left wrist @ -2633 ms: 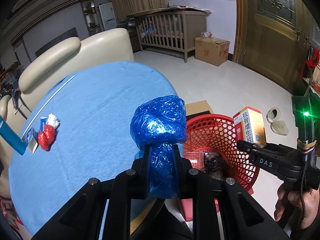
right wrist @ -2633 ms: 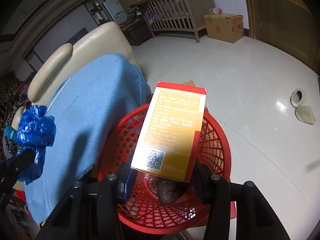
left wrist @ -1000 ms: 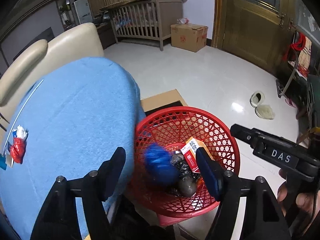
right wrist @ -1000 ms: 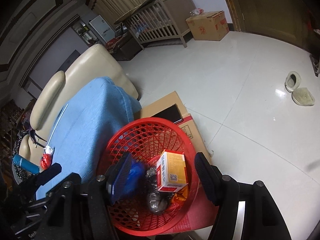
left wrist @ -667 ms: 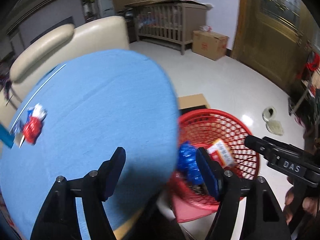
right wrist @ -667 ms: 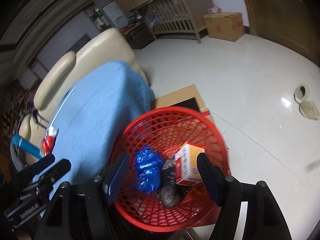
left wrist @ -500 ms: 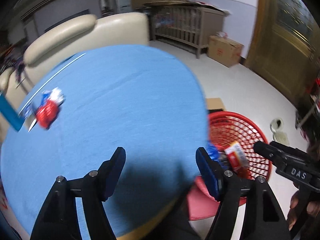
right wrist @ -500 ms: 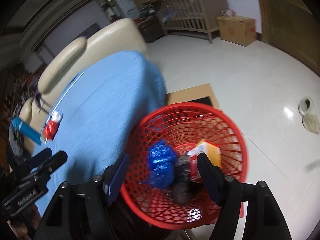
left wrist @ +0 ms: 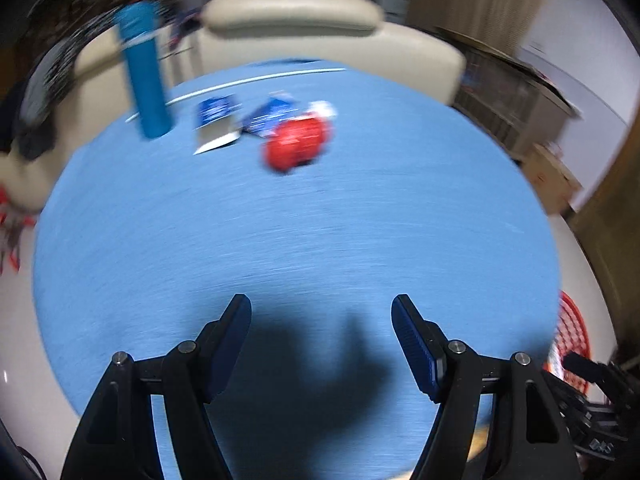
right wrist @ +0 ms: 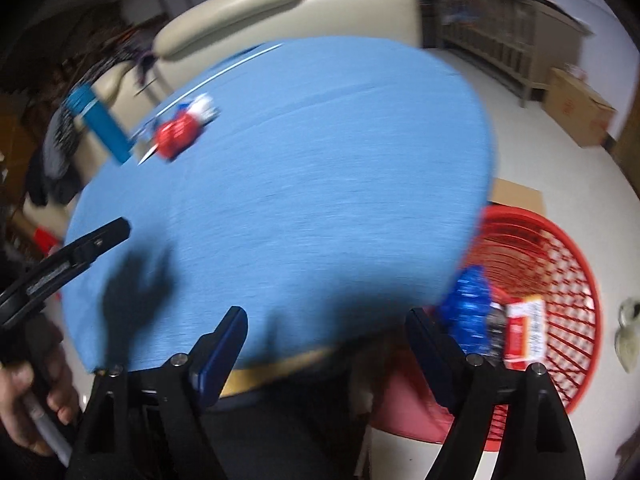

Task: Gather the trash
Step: 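Move both grippers back over the table toward the remaining trash, then grasp the red plastic bag with the right gripper while the left grasps the blue toothpaste carton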

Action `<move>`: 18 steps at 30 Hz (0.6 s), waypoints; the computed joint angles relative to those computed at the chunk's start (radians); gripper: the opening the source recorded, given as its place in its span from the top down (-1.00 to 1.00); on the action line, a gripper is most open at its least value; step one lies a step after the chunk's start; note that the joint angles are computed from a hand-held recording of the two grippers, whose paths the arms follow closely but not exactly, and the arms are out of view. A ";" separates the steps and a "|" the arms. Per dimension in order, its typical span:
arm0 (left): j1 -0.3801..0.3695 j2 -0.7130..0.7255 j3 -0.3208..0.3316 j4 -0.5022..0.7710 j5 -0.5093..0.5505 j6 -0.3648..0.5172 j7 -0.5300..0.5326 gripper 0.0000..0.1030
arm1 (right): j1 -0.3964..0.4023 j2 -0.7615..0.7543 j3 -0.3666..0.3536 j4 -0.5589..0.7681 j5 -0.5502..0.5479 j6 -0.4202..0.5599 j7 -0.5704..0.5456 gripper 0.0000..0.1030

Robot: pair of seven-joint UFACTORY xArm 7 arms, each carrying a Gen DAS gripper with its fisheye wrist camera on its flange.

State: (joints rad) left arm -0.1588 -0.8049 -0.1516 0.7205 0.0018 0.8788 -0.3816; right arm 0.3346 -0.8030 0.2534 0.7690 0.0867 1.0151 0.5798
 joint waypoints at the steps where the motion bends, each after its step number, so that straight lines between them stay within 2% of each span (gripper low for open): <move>1: 0.011 -0.007 0.009 -0.011 0.005 0.000 -0.002 -0.42 | 0.009 0.028 0.006 0.017 0.004 -0.011 -0.010 -0.63; 6: 0.087 -0.039 0.038 -0.058 0.061 -0.009 0.000 -0.43 | 0.022 0.187 0.048 0.140 -0.028 0.003 -0.033 -0.63; 10: 0.111 -0.039 0.060 -0.080 0.075 -0.039 0.023 -0.43 | 0.018 0.330 0.073 0.251 -0.064 0.012 0.010 -0.63; 14: 0.135 -0.044 0.080 -0.103 0.082 -0.061 0.050 -0.43 | 0.039 0.482 0.043 0.358 -0.017 -0.024 0.061 -0.63; 18: 0.159 -0.039 0.098 -0.110 0.072 -0.077 0.057 -0.43 | 0.055 0.623 0.041 0.491 -0.070 -0.032 0.128 -0.63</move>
